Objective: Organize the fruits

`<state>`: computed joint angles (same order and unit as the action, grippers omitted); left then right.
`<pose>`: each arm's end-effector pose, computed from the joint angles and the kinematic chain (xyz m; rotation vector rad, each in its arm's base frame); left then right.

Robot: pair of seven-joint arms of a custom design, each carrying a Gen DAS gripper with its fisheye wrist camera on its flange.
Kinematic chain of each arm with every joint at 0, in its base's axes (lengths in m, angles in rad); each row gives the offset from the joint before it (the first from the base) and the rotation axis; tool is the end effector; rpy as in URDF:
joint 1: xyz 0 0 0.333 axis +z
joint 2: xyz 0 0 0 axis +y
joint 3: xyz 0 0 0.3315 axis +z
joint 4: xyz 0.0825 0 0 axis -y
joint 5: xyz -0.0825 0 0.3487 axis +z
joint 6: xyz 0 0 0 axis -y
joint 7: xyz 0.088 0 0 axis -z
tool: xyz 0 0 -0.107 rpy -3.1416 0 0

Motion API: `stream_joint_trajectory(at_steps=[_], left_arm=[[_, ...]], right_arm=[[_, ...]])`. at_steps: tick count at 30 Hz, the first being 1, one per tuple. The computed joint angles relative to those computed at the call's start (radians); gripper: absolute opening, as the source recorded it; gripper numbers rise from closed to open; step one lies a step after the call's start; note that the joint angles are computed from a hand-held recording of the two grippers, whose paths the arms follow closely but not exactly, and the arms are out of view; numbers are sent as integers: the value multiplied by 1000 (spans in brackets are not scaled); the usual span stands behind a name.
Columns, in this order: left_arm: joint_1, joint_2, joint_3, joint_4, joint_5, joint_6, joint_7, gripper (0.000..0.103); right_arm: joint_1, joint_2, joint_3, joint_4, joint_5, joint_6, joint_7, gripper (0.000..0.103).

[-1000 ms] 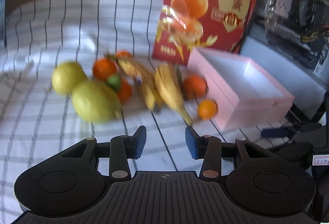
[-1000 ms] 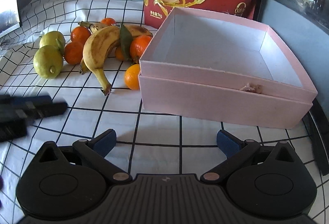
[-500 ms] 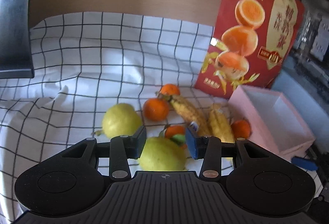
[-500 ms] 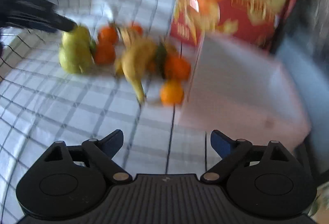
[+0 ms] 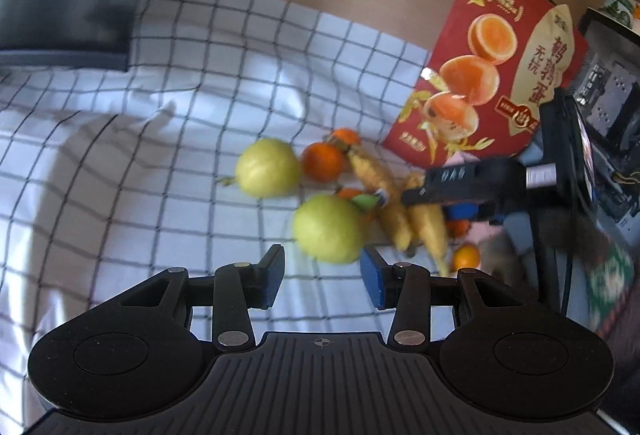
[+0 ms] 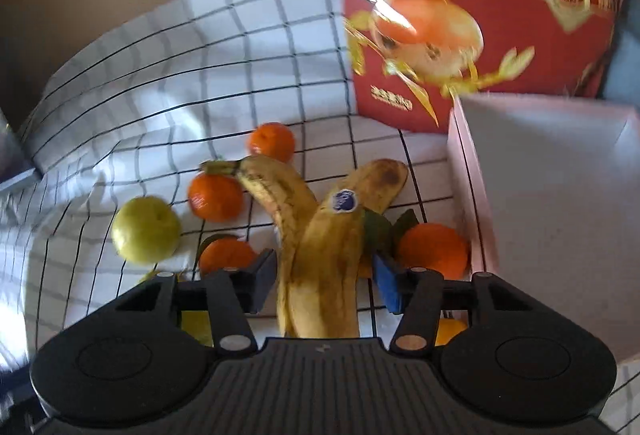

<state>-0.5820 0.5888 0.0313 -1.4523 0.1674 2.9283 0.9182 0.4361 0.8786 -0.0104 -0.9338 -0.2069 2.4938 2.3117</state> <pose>0.6208 -0.4012 0.4782 -1.7937 1.9018 -1.1868 0.7282 0.3358 0.4500 -1.5836 1.9124 -0.4079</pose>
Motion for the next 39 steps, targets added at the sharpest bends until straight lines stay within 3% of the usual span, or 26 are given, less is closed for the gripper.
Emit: stream_joint_trajectory(at_steps=[4, 6, 9, 14, 18, 24, 27, 32, 34, 36, 39], left_arm=[[12, -30, 0, -68, -13, 27, -13, 46], [34, -38, -28, -85, -31, 37, 10, 45], [71, -45, -84, -107, -71, 52, 74, 45], [165, -46, -237, -137, -188, 19, 261, 45], [195, -49, -293, -157, -286, 2, 346, 45], [134, -94, -204, -186, -294, -19, 304, 45], [128, -107, -190, -191, -295, -31, 269, 45], [115, -86, -190, -143, -283, -83, 208, 45], [102, -53, -193, -81, -269, -121, 197, 45], [81, -12, -189, -6, -246, -157, 187, 45], [18, 52, -141, 119, -163, -232, 151, 45]], right_arm=[[-35, 64, 36, 121, 52, -48, -58, 42], [-36, 43, 38, 85, 59, -38, -89, 40], [-41, -79, 53, -123, 64, 59, -127, 37], [-35, -282, 81, -460, 35, 201, -174, 37], [-7, -381, 97, -636, -7, 255, -193, 37], [118, -401, 24, -701, -190, 269, -90, 37], [90, -382, 68, -698, -171, 307, -109, 35], [114, -429, 23, -791, -245, 447, -70, 39], [191, -482, -85, -856, -371, 487, 18, 55], [282, -532, -208, -904, -559, 473, 161, 62], [304, -581, -245, -949, -683, 390, 258, 64]])
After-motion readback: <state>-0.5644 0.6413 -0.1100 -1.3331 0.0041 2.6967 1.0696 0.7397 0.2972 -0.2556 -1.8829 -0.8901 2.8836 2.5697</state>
